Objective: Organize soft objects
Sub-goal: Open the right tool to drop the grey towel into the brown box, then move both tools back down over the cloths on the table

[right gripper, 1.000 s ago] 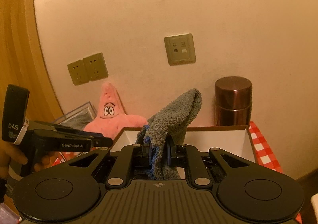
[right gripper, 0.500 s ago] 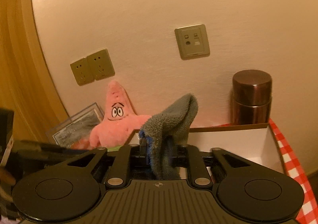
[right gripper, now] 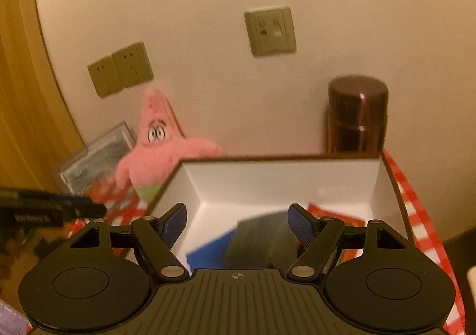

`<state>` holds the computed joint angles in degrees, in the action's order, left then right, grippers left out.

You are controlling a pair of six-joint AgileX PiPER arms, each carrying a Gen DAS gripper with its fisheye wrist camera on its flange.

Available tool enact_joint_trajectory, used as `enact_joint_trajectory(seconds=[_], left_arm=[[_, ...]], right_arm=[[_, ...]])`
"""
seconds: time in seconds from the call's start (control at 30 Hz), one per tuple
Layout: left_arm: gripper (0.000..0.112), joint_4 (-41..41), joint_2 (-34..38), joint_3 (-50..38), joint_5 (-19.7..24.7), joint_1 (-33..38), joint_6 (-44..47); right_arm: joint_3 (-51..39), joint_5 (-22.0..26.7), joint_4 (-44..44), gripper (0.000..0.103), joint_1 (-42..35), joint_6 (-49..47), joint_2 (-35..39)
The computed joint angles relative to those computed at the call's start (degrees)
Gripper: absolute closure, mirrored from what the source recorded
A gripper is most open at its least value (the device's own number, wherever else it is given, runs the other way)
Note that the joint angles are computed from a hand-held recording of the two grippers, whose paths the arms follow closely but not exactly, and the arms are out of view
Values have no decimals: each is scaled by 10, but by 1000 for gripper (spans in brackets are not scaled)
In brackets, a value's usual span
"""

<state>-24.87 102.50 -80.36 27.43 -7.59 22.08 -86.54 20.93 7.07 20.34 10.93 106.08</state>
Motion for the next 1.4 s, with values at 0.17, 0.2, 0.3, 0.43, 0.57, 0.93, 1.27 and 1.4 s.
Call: enact_joint_trajectory(seconds=[0.17,0.2,0.3,0.43,0.57,0.93,1.27,1.4], left_arm=[[70,-3,-30,23,4,3,4],[70,-1,-37,29,4,3,3],[69,-4,-64,50,6,4,1],[67,-7,-107,84,9,6,-1],[64,-6,-159,128,12,6,-3],[62,33,-306,252,22,-33,-52],[62,159,-423,340,31,-119,-239],[62,235,-462,364,47,-171,-338]], right_arm=[[56,1,7,28,2,5,-40],[68,0,12,28,1,2,-50],[96,-1,19,28,0,1,-78],[139,-1,24,28,-1,1,-122],[189,-1,43,28,-3,-11,-176],[303,18,37,28,3,20,-324],[386,59,-43,28,52,123,-450],[420,83,-89,28,84,184,-495]])
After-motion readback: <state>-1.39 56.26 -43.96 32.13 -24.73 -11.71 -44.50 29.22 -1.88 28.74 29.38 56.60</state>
